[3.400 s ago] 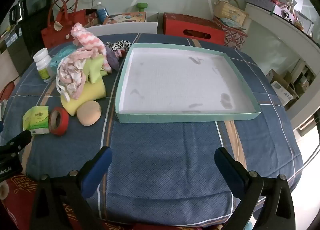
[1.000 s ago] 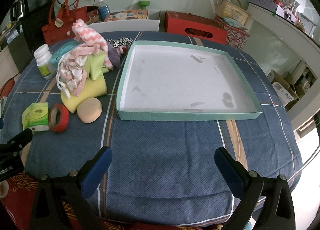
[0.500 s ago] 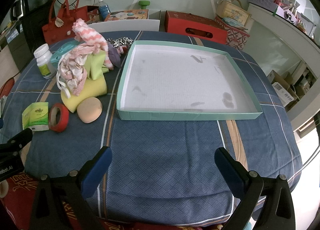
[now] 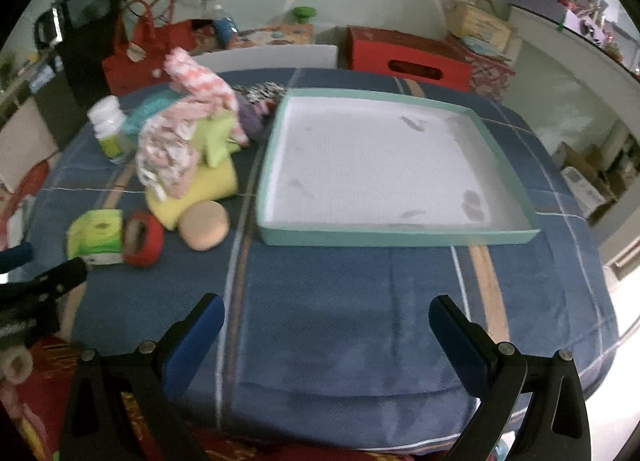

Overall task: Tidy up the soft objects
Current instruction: 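Grasp a green tissue pack with the left tool while the right tool grasps the red tape roll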

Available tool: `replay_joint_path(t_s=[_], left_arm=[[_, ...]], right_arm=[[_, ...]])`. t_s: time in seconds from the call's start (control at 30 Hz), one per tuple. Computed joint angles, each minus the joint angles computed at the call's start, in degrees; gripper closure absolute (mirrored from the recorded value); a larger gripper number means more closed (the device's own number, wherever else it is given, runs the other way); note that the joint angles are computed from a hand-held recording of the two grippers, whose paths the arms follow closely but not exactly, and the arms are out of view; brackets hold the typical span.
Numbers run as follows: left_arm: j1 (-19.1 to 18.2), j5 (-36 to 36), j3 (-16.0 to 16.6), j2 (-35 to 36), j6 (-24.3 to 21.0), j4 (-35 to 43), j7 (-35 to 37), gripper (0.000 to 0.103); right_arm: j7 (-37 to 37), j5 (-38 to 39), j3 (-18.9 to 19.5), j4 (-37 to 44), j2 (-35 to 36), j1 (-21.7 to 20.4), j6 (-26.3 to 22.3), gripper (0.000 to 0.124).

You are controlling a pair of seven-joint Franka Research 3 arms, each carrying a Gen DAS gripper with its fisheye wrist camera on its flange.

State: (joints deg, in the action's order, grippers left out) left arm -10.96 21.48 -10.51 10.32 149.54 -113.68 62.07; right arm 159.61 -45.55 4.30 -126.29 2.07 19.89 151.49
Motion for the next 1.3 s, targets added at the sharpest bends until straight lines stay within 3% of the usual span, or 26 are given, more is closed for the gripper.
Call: replay_joint_path(t_s=[0.13,0.33,0.5,0.83,1.13,1.3], left_arm=[[1.04,0.06,0.68,-0.33,0.61,0.41,1.04,0.0],[3.77,-6.95,0.68,0.34,0.75,1.68,5.0,0.0],[4.61,-6.58,1.63,2.3,-0.23,3.1,3.88,0.0],[6.15,-8.73,2.47,6.34,-3.21,5.97,1.09,0.0],[8.86,-14.2,1.24,6.85,-0.12,4.14,4.25,0.0],[9.54,-16.76,0.45,9.29,-0.39,6.56,7.09,0.0]], right_arm=[[-2.93,0.67,-0.2,0.88,0.71,-0.05,3.48,0.021],[-5.65,-0.73,-0.86,4.32,2.54,0.93,7.74,0.021],[-12.82,4.38,-1.23,8.75,6.73,2.38,9.17,0.021],[-35.09,22.26,0.22,17.4,15.58,4.89,9.45,0.021],[-42.9,31.02,-2.94,23.47,21.9,9.03,6.93,0.022],[-47.13,34.66,-4.06,26.67,24.83,10.35,4.65,0.032]])
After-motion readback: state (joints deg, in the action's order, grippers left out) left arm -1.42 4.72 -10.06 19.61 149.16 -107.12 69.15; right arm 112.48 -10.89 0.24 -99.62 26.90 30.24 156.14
